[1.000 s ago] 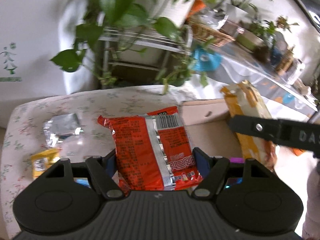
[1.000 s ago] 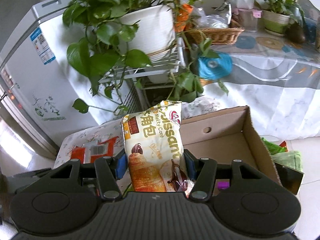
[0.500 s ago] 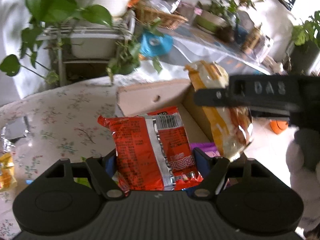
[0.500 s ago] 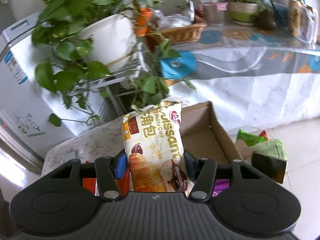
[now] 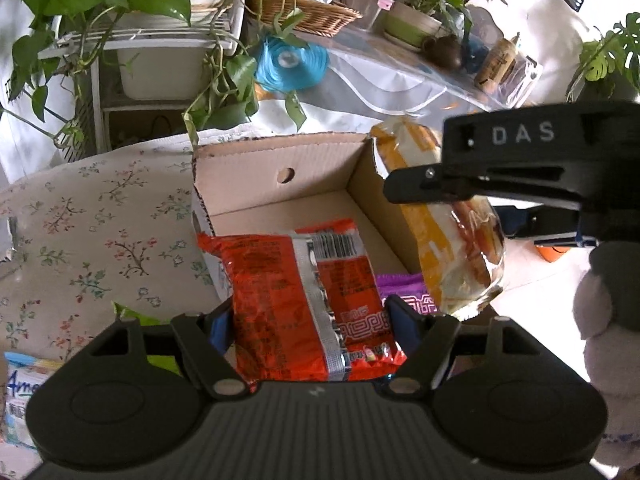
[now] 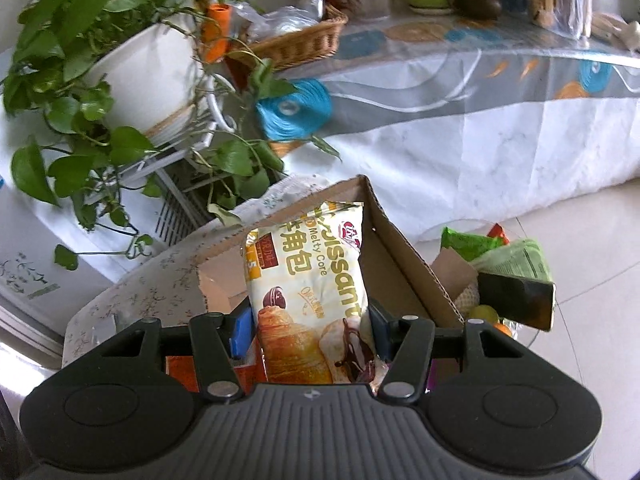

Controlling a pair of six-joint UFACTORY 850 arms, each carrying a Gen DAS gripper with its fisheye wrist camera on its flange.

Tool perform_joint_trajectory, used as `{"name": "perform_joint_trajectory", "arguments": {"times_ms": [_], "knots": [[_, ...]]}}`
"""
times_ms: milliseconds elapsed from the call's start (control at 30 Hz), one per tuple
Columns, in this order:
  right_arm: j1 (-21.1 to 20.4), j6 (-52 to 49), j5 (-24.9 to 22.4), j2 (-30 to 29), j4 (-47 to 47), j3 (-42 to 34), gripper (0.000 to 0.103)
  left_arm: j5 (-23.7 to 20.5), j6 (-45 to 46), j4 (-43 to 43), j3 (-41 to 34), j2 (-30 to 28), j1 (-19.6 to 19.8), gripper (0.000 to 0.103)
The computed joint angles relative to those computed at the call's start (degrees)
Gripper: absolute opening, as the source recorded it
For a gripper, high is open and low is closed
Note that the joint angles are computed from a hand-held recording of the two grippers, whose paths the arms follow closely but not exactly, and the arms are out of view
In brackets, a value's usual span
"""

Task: Organize snacks
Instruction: 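Lower both bags into the box and open both tools, then withdraw both open tools from the box back over the remaining snacks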

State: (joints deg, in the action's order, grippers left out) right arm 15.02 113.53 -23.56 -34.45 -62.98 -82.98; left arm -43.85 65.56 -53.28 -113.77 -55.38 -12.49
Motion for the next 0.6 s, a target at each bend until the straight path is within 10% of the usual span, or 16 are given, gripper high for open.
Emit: {"name": "perform_joint_trajectory", "arguments": {"times_ms": [167,600], "knots": [[0.15,2.83,-1.53,-0.23,-1.19,-0.25,0.082,0.61,2.39,-1.71,2.23,1.66,-0.1,0.094],[0.44,6.59,0.64,0.17,-5.7,-0.21,0.089,2.67,-0.82,1.07,2.33,4.08,2.0,0.097]]}}
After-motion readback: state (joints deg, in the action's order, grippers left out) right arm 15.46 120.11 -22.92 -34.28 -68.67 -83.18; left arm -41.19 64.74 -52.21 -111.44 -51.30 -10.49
